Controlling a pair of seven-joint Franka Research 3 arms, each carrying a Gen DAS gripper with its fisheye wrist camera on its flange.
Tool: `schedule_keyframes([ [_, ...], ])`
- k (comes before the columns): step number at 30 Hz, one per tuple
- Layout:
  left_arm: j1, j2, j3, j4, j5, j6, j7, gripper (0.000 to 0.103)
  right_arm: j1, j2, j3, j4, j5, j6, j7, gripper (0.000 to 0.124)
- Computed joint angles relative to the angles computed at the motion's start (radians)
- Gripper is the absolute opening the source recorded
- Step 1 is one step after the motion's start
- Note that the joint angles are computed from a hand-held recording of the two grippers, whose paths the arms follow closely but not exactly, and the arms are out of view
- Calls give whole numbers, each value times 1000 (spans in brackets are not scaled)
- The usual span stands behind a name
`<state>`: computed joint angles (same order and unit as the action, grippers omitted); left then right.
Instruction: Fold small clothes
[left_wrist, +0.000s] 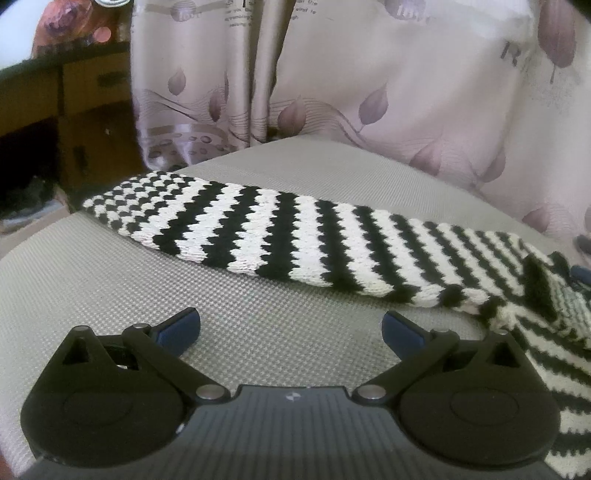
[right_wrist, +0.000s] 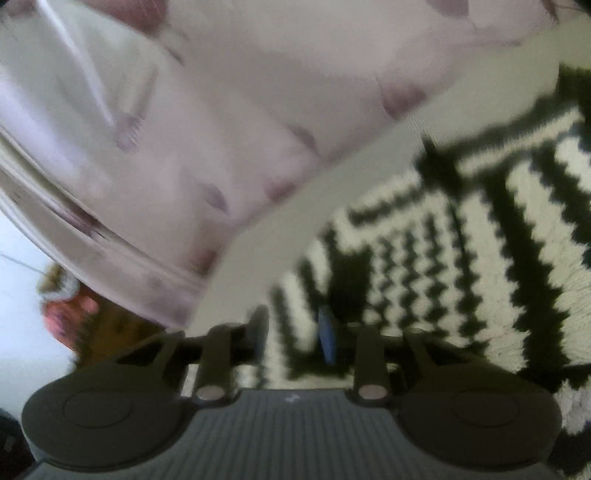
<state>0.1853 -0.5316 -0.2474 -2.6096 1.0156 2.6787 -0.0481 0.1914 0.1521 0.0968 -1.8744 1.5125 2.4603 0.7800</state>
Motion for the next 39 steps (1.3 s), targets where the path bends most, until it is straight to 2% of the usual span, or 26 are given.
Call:
schedule_keyframes([
  [1, 16, -16, 14, -22, 38, 73, -33, 103, -19, -26, -3, -26, 65, -47, -44, 30],
  [3, 80, -56, 24, -67, 125, 232, -132, 102, -38, -95, -24, -94, 112, -129, -91, 30],
  [4, 92, -73, 29, -82, 116, 259, -142, 101, -42, -138, -38, -135, 115, -157, -110, 30],
  [7, 92, -137, 74, -144, 22, 282, -103, 94, -60, -286, -108, -297, 129, -326, -178, 31],
  [9, 88, -184, 115, -182, -37, 278, -60, 91, -67, -382, -153, -392, 98, -399, -223, 52],
  [11, 80, -234, 177, -216, -94, 276, -3, 91, -77, -481, -183, -478, 28, -408, -248, 57],
  [15, 44, -278, 344, -231, -214, 236, 156, 91, -106, -639, -238, -597, -109, -393, -254, 57],
  [17, 86, -286, 387, -235, -260, 237, 168, 89, -118, -688, -266, -632, -142, -386, -229, 57],
  [19, 78, -267, 455, -216, -315, 214, 231, 88, -126, -715, -287, -655, -148, -374, -203, 57],
  [20, 82, -253, 479, -208, -335, 219, 256, 84, -129, -725, -292, -665, -145, -361, -193, 57],
  [22, 108, -211, 500, -186, -351, 253, 293, 83, -130, -730, -298, -675, -148, -343, -172, 58],
  [24, 67, -162, 554, -143, -395, 254, 374, 83, -126, -734, -296, -689, -142, -321, -153, 58],
  [27, 11, -98, 602, -86, -459, 237, 484, 83, -117, -735, -289, -702, -142, -302, -133, 58],
  [28, 8, -86, 601, -78, -467, 232, 511, 80, -114, -736, -287, -705, -145, -296, -132, 58],
  [29, 13, -67, 591, -68, -474, 225, 528, 64, -110, -737, -286, -707, -148, -291, -133, 58],
  [30, 38, -49, 565, -61, -474, 213, 525, 41, -106, -738, -286, -708, -148, -286, -133, 58],
  [31, 63, -34, 544, -59, -474, 213, 523, 34, -104, -740, -288, -710, -148, -285, -133, 58],
  [32, 69, -27, 556, -72, -485, 261, 540, 24, -101, -740, -290, -709, -148, -284, -133, 58],
  [33, 89, -29, 547, -85, -492, 297, 536, 10, -99, -742, -289, -709, -145, -279, -135, 58],
  [37, 249, -67, 368, -108, -452, 377, 475, 10, -91, -752, -295, -711, -134, -267, -146, 58],
  [39, 274, -93, 309, -100, -463, 375, 475, 10, -90, -753, -298, -713, -127, -263, -151, 58],
])
